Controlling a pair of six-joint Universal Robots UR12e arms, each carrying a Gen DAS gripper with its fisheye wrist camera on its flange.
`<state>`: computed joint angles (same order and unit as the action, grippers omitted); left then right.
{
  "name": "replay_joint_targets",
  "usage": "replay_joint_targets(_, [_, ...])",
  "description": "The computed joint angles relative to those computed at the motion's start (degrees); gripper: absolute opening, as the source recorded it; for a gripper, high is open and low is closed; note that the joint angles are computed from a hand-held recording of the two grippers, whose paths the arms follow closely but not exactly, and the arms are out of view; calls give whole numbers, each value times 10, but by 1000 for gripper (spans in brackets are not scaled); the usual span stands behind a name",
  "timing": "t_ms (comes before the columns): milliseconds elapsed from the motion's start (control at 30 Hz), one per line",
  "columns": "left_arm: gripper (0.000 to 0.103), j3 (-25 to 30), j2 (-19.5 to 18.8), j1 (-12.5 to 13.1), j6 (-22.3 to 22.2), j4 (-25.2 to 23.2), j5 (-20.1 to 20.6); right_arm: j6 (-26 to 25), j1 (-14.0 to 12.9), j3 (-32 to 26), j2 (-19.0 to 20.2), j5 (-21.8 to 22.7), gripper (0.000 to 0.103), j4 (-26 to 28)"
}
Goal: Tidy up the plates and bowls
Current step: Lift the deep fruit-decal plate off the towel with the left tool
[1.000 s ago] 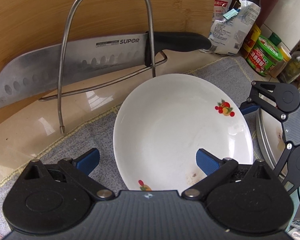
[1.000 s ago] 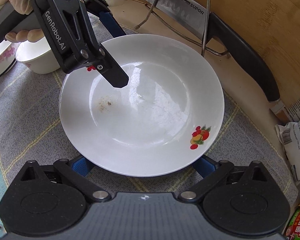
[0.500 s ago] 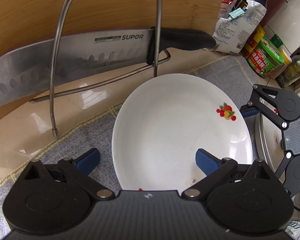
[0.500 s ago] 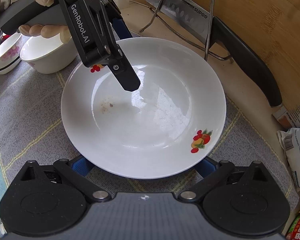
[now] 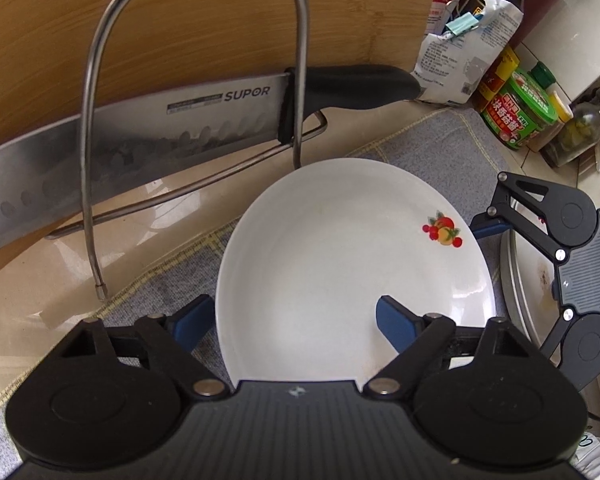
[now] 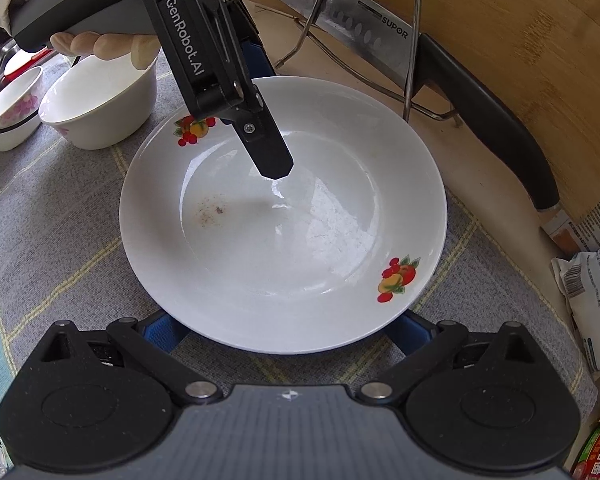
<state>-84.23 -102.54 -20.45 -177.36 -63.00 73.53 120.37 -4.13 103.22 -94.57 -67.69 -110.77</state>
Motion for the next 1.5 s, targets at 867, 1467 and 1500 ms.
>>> replay_joint_targets(867, [77, 30, -16, 7, 5, -50, -31, 3, -3, 19, -11, 13, 103, -30])
replay_joint_targets(1467, [77, 31, -16, 7, 9, -53, -30, 5, -3, 40, -25, 13, 103, -76])
replay_joint_targets(1500, [77, 31, -15, 7, 9, -53, -28, 5, -3, 41, -25, 13, 103, -77])
